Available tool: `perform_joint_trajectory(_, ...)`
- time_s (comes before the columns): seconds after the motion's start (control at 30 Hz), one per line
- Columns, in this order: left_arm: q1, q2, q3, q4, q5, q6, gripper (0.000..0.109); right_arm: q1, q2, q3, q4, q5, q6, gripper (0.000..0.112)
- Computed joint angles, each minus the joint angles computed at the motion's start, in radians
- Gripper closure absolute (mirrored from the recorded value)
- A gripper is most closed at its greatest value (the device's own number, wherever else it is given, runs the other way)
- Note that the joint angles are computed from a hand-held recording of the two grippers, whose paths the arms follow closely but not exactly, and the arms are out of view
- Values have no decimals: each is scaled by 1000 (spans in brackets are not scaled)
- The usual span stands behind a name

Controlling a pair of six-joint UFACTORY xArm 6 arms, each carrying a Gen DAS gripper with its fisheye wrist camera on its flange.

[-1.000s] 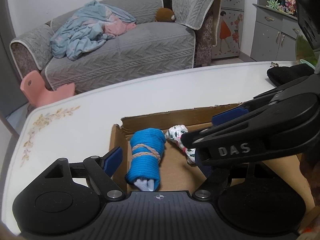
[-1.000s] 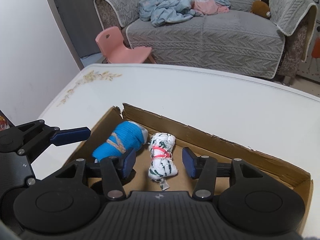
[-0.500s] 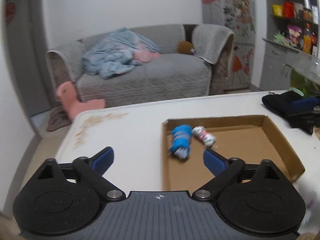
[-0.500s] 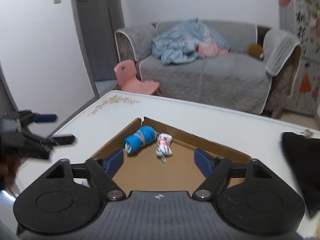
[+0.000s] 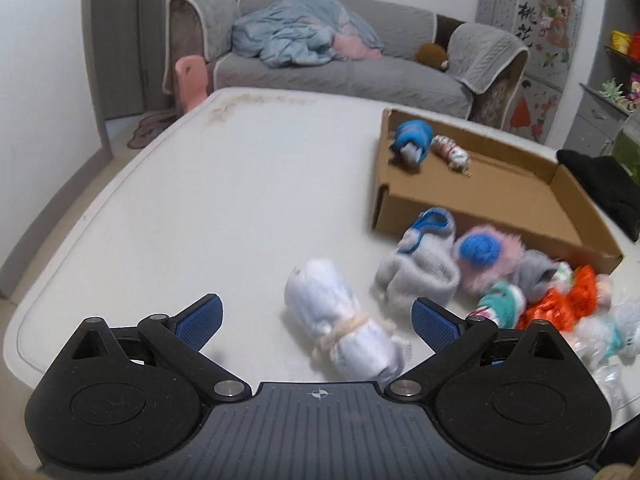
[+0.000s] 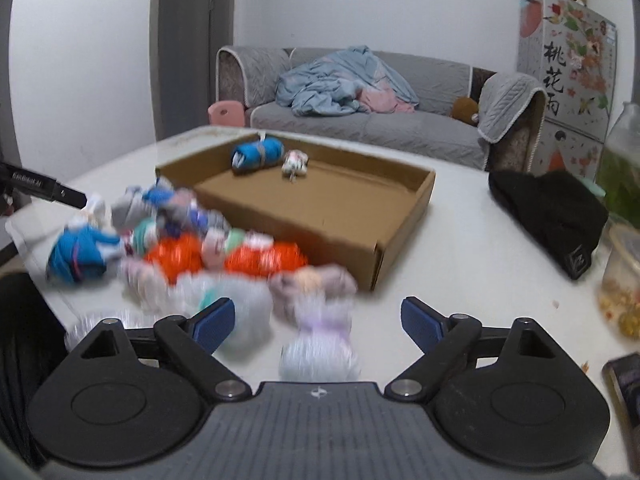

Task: Organize objects
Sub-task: 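Grasp the white towel roll with the left gripper while the right grasps a bubble-wrap bundle, then lower both bundles into the tray beside the first rolls and release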

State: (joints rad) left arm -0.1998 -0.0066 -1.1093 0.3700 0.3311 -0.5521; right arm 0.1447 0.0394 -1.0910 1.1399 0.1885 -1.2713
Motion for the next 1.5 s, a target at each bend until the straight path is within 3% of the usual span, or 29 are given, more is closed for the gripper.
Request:
perform_joint_trajectory(0.17, -3, 17, 8, 17, -16, -28, 7, 9, 25, 3, 42, -32, -54, 28)
perform_joint_trajectory(0.27, -5, 40, -4, 37, -21, -30, 9, 1, 31, 4, 14, -22, -31, 37)
perform_joint_trajectory(0.37, -3, 58, -12, -13, -18, 16, 17, -10, 9, 44, -18, -18, -6, 49)
perform_joint_trajectory(0.43, 1, 65, -12, -70, -20, 68, 31, -17, -13, 68, 9, -4, -27, 54)
perform_joint_trajectory(0.47, 3, 65, -9, -62, -25, 65, 32, -21, -9, 65, 10, -1, -24, 57)
perform_joint_trajectory(0.53, 7, 62, -5, -28, -32, 57, 52, -29, -15, 69, 56, 20, -55, 69)
perform_joint_trajectory(0.6, 12, 60, -3, -32, -34, 58, 60, -30, -16, 70, 86, 18, -80, 70)
perform_joint_trajectory(0.9, 37, 22, 16, 50, -36, -1, 62, -47, -41, 61, 128, 36, -132, 72)
perform_joint_trajectory(1.07, 41, -5, -32, 52, -28, 49, 62, -74, -44, 16, 103, 58, -112, 72)
perform_joint_trajectory(1.27, 12, 66, -217, -14, -5, 212, 62, -106, 21, -135, 59, 118, -66, 72)
perform_joint_trajectory(1.5, -53, 279, -557, -158, 74, 452, 61, -121, 186, -406, -65, 211, 67, 72)
